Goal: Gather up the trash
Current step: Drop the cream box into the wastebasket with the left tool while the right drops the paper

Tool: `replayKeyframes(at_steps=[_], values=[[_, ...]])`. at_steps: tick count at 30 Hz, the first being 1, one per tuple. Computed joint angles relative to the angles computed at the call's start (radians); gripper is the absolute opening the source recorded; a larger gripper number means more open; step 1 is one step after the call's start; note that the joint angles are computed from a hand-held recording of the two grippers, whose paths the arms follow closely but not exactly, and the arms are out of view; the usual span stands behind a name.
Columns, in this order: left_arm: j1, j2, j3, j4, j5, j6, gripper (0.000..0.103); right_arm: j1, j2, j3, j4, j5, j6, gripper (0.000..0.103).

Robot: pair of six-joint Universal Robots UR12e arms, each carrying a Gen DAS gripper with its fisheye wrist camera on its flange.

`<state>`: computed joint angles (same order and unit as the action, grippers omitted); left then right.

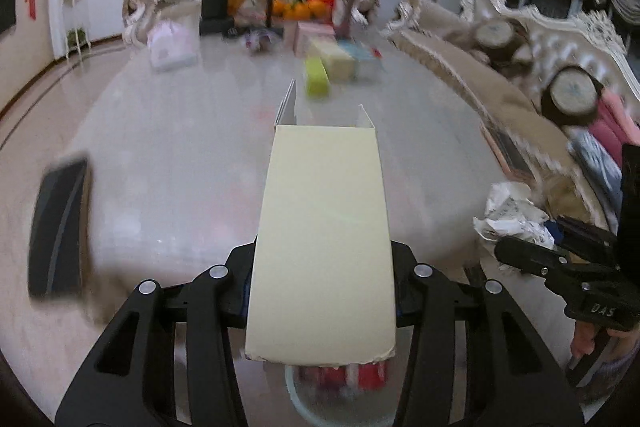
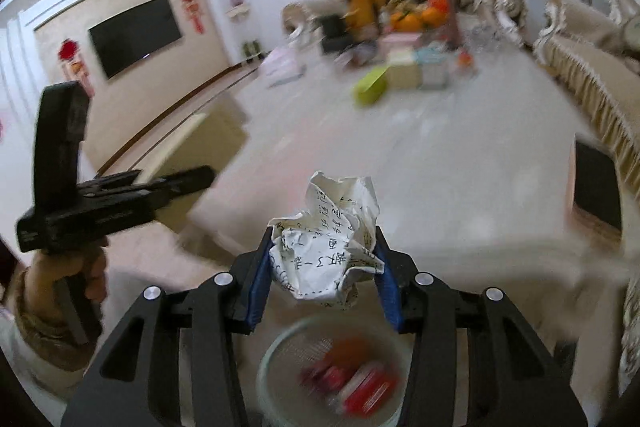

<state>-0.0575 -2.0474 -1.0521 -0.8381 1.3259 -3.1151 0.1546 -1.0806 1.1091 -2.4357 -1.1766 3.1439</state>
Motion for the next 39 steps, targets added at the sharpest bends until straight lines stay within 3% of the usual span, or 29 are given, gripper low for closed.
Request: replayKeyframes(at_steps=[3, 5, 10, 15, 20, 21, 22, 23, 28, 35, 39], values=[[-0.021, 0.063, -0.122, 0.002, 0.067, 0.042, 0.047, 0.023, -0.035, 0.068, 0.045, -0.073, -0.051, 0.044], [-0.029, 0.079, -0.167, -0.023, 0.066, 0.064, 0.047, 0.03, -0.029, 0.08, 0.113, -0.103, -0.049, 0.044], [-0.052, 0.07, -0.211, -0.099, 0.054, 0.104, 0.047, 0.044, 0.006, 0.07, 0.218, -0.196, -0.064, 0.044], [-0.06, 0.052, -0.217, -0.164, 0.028, 0.127, 0.047, 0.049, 0.037, 0.052, 0.281, -0.221, -0.067, 0.044], [-0.052, 0.031, -0.205, -0.199, 0.012, 0.105, 0.048, 0.05, 0.034, 0.076, 0.27, -0.23, -0.08, 0.046], [-0.053, 0.025, -0.2, -0.209, 0.014, 0.097, 0.051, 0.051, 0.031, 0.082, 0.267, -0.236, -0.09, 0.054], [-0.056, 0.019, -0.194, -0.222, 0.043, 0.083, 0.068, 0.053, 0.03, 0.087, 0.266, -0.244, -0.094, 0.06], [-0.057, 0.018, -0.197, -0.218, 0.061, 0.076, 0.073, 0.056, 0.03, 0.088, 0.262, -0.263, -0.09, 0.065], [-0.052, 0.027, -0.215, -0.172, 0.062, 0.055, 0.079, 0.043, 0.028, 0.091, 0.27, -0.243, -0.065, 0.067], [-0.052, 0.042, -0.219, -0.139, 0.06, 0.077, 0.079, 0.036, 0.012, 0.093, 0.249, -0.232, -0.049, 0.067], [-0.045, 0.068, -0.212, -0.139, 0.004, 0.134, 0.079, 0.024, -0.027, 0.12, 0.141, -0.181, -0.032, 0.067]])
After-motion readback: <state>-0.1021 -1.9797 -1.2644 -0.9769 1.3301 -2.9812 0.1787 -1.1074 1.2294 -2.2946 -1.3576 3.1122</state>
